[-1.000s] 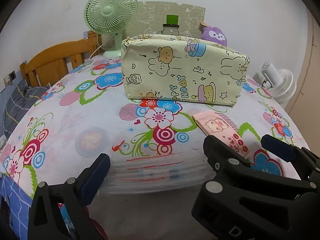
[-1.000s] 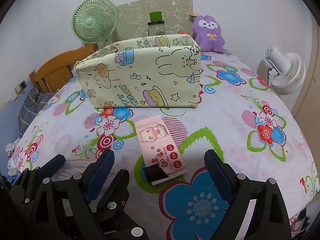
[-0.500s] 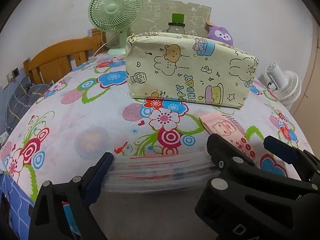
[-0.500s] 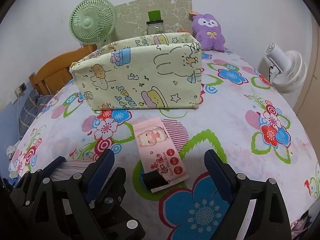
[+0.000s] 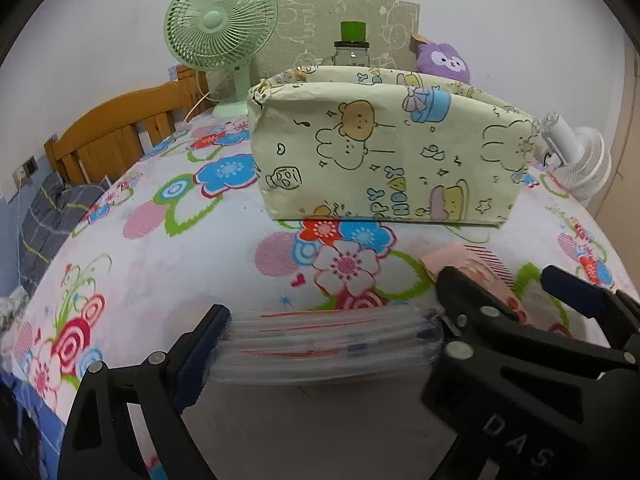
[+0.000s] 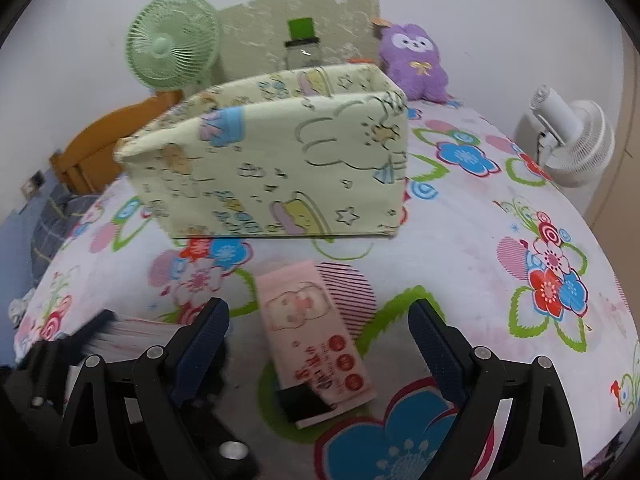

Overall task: Organize soft objects
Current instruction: 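Grasp the clear plastic bag stack with left tool while right tool grasps the pink wipes pack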

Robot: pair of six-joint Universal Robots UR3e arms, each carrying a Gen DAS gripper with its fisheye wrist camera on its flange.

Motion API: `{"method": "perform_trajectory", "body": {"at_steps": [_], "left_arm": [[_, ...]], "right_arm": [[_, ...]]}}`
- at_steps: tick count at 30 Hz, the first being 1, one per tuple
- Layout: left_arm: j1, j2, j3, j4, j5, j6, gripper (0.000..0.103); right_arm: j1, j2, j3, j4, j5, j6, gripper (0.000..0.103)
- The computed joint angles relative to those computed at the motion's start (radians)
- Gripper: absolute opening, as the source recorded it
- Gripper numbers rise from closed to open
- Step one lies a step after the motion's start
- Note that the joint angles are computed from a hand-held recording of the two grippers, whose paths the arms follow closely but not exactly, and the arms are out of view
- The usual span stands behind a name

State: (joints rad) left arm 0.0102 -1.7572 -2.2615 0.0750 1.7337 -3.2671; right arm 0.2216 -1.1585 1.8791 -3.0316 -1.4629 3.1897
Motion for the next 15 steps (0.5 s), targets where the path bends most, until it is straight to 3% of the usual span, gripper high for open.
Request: {"method": "perform_trajectory", "body": {"at_steps": [7, 15], "left_arm": [[0.016, -0.001, 0.038, -0.072, -0.032, 0.045, 0.094], [0.031, 0.026, 0.034, -0.118, -0.102, 0.109, 0.095]], "right_arm": [[-0.005, 0.031, -0.047, 0.044, 0.028, -0.011, 0.085], [0.017, 0.047, -0.091, 0.090, -0.020, -0.047, 0.070]]}}
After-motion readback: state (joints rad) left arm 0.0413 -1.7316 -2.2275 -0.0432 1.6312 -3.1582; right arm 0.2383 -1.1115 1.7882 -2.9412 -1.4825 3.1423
